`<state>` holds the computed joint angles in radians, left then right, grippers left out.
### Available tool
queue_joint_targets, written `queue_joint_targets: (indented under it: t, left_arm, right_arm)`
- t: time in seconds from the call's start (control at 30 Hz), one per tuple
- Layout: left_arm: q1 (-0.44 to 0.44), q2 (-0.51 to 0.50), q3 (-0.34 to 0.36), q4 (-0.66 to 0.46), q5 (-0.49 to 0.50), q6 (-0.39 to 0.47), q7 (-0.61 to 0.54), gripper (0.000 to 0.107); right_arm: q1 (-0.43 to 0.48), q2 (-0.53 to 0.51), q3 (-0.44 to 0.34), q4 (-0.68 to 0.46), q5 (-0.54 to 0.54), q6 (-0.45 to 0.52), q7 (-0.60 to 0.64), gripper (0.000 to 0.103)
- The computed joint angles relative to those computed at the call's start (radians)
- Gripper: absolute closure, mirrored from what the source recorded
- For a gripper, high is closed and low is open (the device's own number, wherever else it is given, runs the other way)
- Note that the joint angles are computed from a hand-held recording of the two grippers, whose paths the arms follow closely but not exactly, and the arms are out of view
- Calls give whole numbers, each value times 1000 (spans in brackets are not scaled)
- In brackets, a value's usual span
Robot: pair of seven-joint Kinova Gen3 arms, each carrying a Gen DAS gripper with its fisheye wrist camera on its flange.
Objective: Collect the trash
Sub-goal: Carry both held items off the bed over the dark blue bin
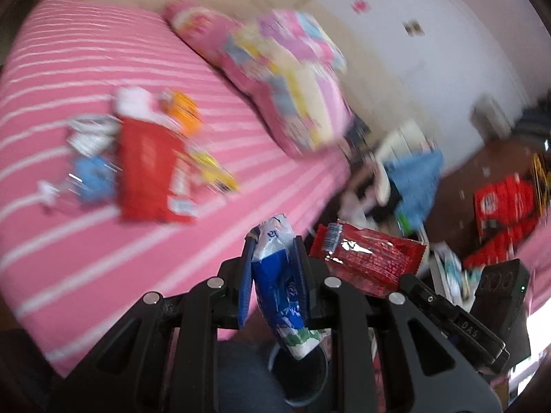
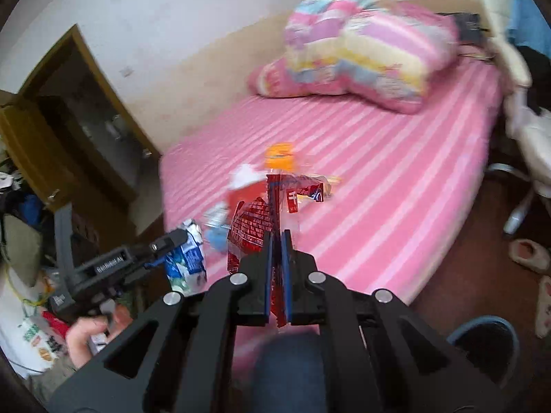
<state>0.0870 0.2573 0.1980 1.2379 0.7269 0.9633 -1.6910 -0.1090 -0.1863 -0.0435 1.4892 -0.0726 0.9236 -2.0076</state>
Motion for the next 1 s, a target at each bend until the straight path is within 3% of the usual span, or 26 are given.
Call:
queue_joint_targets:
  t: [0.3,0.53,0.8,1.0]
  left_arm:
    - [284,153,79,-105,-188,41,87,87]
    - [483,333,93,-274,-314,113,152,87]
    - [623,534,85,-485,-380,247,193,87]
    - [673,646,79,-590,-394,320,163,81]
  right_arm:
    - [135,-246,110,336,36,52,-17,97]
    - [228,-337,181,504,68,99,19,97]
    - [302,-330,268,604,89,91,76,97]
    - [365,-293,265,645,122,69,79,92]
